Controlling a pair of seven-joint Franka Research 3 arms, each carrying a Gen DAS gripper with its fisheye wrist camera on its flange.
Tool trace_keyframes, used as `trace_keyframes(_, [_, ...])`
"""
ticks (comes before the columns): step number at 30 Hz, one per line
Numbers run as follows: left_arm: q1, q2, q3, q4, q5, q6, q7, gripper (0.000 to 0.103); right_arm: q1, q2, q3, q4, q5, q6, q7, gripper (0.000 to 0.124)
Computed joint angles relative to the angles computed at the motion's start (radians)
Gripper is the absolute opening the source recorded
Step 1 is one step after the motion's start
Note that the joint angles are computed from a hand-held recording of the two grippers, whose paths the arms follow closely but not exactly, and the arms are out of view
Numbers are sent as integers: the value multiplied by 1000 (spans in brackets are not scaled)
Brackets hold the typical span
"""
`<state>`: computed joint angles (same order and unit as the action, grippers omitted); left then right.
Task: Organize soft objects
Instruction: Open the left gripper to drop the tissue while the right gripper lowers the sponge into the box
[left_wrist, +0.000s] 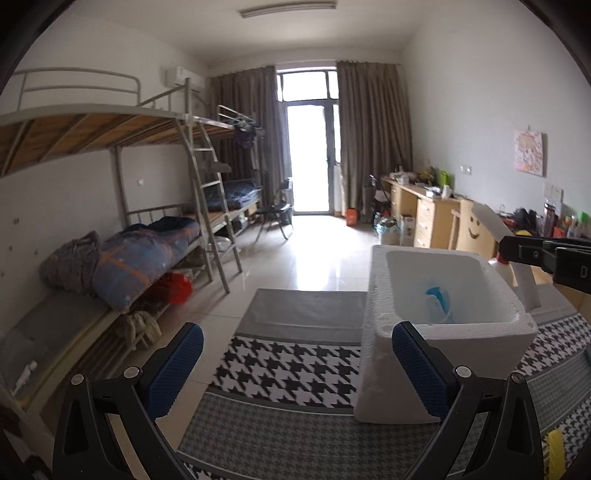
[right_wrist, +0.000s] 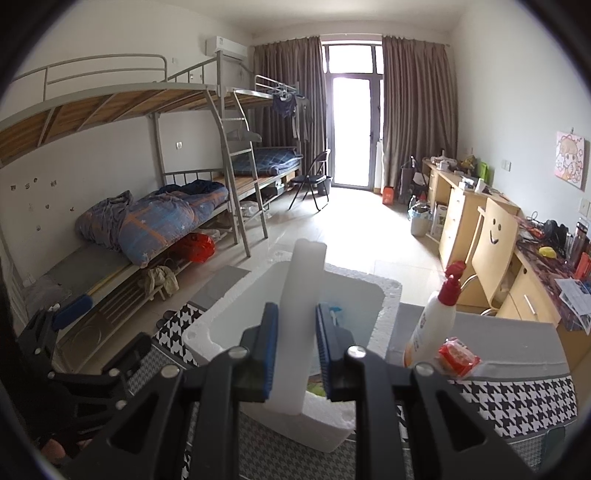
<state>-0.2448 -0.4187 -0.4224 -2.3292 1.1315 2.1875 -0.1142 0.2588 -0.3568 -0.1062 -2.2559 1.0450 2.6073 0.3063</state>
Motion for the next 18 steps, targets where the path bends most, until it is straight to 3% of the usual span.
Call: trace_keyframes(18, [-7,-59,-8,-79,-37,18,-28,102,-8,100,37,68,-70,22,97,24])
